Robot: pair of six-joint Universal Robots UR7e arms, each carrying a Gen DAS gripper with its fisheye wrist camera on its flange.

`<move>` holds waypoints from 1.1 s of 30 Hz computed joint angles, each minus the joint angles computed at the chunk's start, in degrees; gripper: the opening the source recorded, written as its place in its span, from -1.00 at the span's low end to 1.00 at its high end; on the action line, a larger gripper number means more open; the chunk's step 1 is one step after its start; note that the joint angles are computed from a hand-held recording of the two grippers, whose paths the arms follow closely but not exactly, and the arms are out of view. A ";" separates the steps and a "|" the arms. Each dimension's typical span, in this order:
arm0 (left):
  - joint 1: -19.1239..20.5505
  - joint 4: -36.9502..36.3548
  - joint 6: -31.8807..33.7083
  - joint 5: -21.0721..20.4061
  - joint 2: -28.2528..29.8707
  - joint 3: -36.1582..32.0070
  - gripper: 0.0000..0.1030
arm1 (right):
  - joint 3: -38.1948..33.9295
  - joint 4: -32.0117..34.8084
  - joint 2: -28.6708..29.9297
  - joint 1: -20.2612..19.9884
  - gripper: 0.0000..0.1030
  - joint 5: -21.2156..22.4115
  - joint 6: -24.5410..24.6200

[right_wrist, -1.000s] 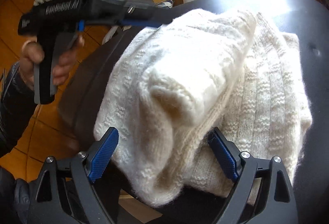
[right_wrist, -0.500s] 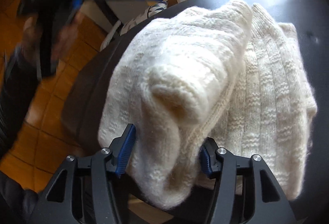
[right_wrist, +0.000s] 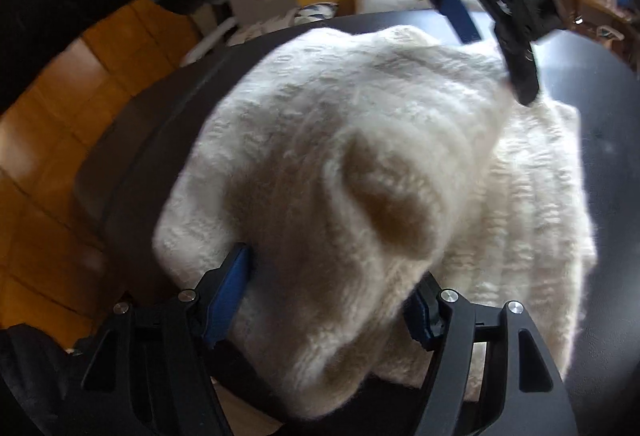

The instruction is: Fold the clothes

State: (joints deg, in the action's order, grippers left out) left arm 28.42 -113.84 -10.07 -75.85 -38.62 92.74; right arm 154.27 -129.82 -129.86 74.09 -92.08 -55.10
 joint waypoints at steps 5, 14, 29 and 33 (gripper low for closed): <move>0.29 1.70 -0.10 0.15 -0.45 0.34 0.17 | -0.47 -2.72 4.10 3.18 0.40 -2.88 3.19; 0.55 1.60 -1.06 -0.95 -2.88 3.52 -0.19 | -0.84 -1.11 1.34 5.43 -0.29 -3.40 3.86; -1.11 -25.25 -5.49 -1.87 -19.94 20.19 -0.77 | -2.27 -10.37 3.66 21.58 -0.60 -10.77 10.00; -1.38 -30.53 -7.81 0.19 -16.45 18.30 -0.72 | -1.36 -20.79 7.90 28.10 -0.61 -20.46 6.09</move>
State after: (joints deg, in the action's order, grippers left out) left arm 27.04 -144.36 -17.88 -75.66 -55.07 111.04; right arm 152.91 -150.61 -121.96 102.18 -112.54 -49.00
